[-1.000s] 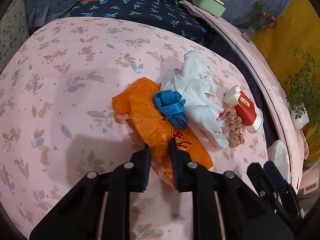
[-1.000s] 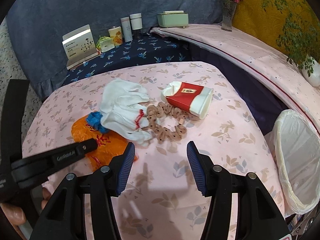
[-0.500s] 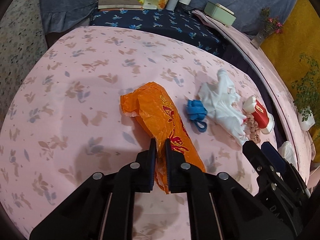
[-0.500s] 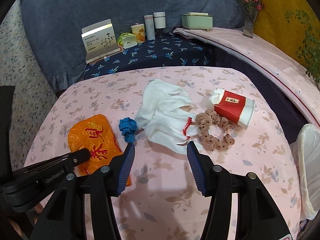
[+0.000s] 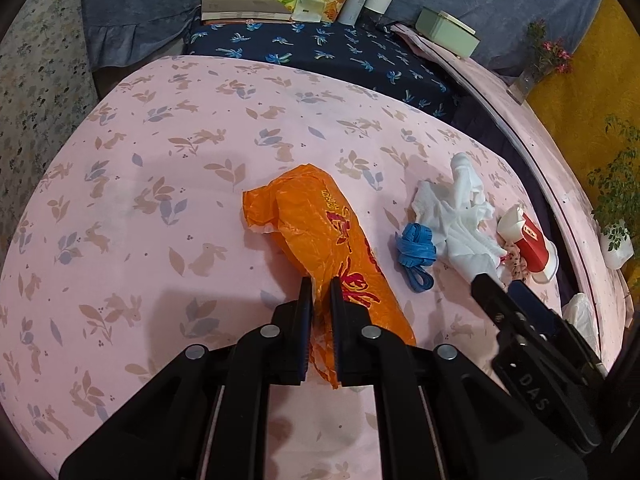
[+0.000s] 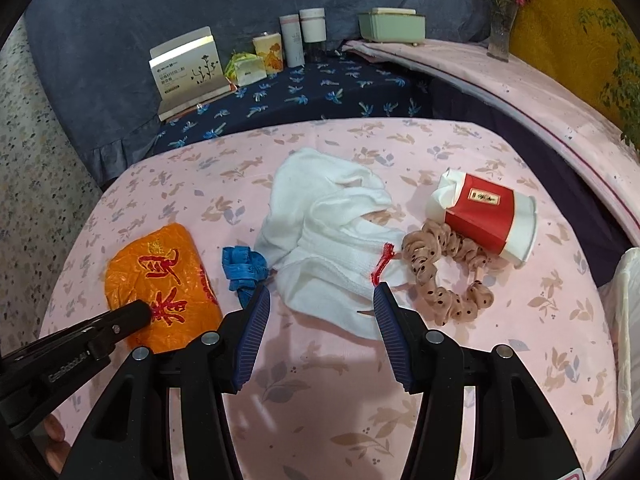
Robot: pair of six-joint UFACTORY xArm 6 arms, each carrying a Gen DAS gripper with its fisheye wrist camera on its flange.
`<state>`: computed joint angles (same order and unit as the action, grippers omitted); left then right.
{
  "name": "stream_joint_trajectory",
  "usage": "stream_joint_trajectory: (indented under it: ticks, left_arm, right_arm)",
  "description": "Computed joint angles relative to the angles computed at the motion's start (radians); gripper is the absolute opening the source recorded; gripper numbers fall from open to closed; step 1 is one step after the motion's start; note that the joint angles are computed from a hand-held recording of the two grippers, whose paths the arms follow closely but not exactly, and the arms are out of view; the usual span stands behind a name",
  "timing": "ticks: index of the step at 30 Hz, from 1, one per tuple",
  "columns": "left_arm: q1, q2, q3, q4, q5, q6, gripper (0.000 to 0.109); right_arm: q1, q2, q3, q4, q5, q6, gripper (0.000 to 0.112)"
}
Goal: Collect trash
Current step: 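Grasp the white cloth with red drawstring using the right gripper while the left holds the bag, then carry the orange bag and white cloth with both grippers over the wastebasket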
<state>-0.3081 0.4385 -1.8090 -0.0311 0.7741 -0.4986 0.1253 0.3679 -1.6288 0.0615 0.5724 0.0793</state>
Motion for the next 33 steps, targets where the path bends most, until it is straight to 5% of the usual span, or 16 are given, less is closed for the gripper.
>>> stream_joint_trajectory:
  ticks: [3, 4, 6, 9, 16, 21, 31, 33]
  left_arm:
    - [-0.006, 0.01, -0.011, -0.003, 0.001, 0.006, 0.008]
    - [-0.008, 0.011, -0.014, -0.004, 0.001, 0.007, 0.008]
    - [-0.013, 0.011, -0.017, -0.001, 0.001, 0.008, 0.008]
    - [-0.018, 0.006, -0.014, -0.001, -0.001, 0.007, 0.008]
    - [-0.04, -0.031, 0.021, 0.017, -0.005, -0.011, 0.008]
    - [-0.043, -0.045, 0.029, 0.034, -0.009, -0.025, 0.008]
    - [-0.024, 0.01, -0.048, 0.04, 0.016, -0.02, 0.008]
    - [-0.024, 0.017, -0.052, 0.036, 0.017, -0.016, 0.008]
  right_arm:
    - [0.001, 0.027, -0.023, 0.007, 0.021, -0.01, 0.047]
    - [0.0, 0.035, -0.03, 0.014, 0.028, -0.017, 0.041]
    - [-0.004, 0.041, -0.037, 0.043, 0.046, -0.036, 0.008]
    - [-0.013, 0.025, -0.021, 0.078, 0.048, -0.051, 0.001]
    - [-0.024, -0.044, 0.043, 0.102, 0.017, -0.088, 0.004]
    - [-0.019, -0.037, 0.018, 0.124, 0.017, -0.118, 0.04]
    - [-0.003, 0.153, -0.199, 0.125, 0.13, -0.134, 0.036]
    - [-0.001, 0.138, -0.156, 0.128, 0.08, -0.143, 0.03]
